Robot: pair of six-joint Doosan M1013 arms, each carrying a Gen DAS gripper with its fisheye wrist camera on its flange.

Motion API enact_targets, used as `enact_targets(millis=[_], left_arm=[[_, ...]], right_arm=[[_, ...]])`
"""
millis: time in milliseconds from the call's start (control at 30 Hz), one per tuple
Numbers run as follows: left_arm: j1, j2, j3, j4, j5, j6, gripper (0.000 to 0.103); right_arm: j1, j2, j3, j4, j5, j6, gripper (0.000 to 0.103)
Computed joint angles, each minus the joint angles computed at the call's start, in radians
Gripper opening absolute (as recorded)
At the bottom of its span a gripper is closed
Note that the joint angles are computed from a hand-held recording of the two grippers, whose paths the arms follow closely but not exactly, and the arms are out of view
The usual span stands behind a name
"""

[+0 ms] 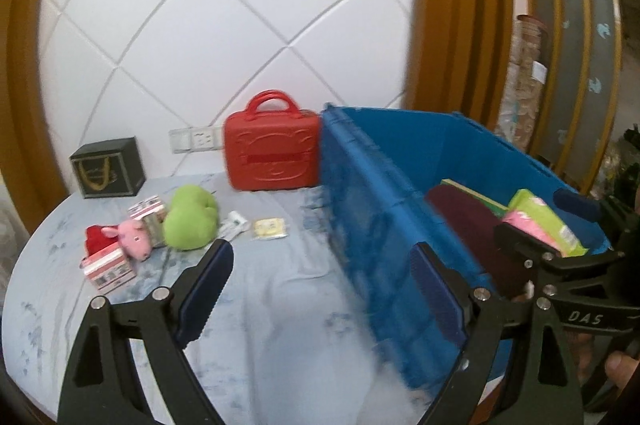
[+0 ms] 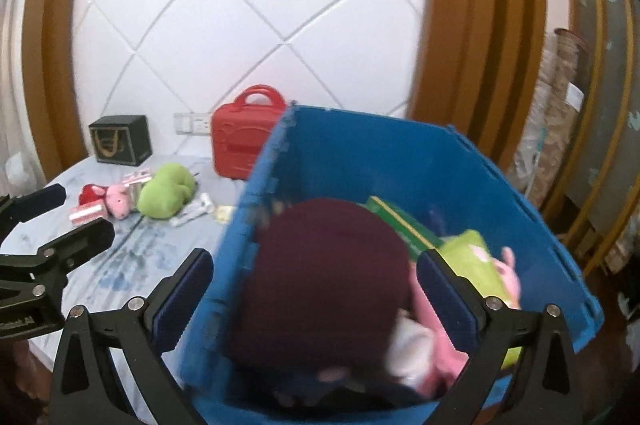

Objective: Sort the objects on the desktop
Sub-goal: 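Withdraw both grippers from the crate back toward the table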

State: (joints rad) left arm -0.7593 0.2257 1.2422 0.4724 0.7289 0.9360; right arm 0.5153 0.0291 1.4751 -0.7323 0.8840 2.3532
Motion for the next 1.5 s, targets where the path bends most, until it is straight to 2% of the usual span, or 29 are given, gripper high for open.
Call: enact_targets(millis=[100, 400, 700, 800, 967, 1267, 1500], left_arm=[[0.036, -0.016, 0.024, -0.019, 0.004, 0.022, 0.090], [0.193, -0.068, 0.098, -0.122, -0.021, 0.135, 0.090], [0.344, -0.057, 0.116, -0.255, 0.005, 0.278, 0.090], [0.373, -0.043, 0.111, -0.295, 0.016, 0.304, 0.090], [0.401, -0.020, 0.102, -0.304, 0.037, 0.277, 0.090], [0.404, 0.062, 0.019, -0.199, 0.150, 0.125, 0.090], [0.400, 0.163, -0.083, -0.232, 0.198, 0.160, 0.090]], right_arm=[[0.031, 0.039, -0.040, -0.012, 0.008, 0.019, 0.103], [0.124, 0.181, -0.193, -0.018, 0.052, 0.040, 0.103], [0.158, 0.322, -0.350, 0.064, 0.131, 0.022, 0.103], [0.157, 0.366, -0.402, 0.102, 0.170, -0.012, 0.103], [0.140, 0.422, -0.468, 0.160, 0.206, -0.083, 0.103], [0.070, 0.503, -0.547, 0.343, 0.173, -0.268, 0.103], [0.018, 0.589, -0.639, 0.450, 0.203, -0.364, 0.103]])
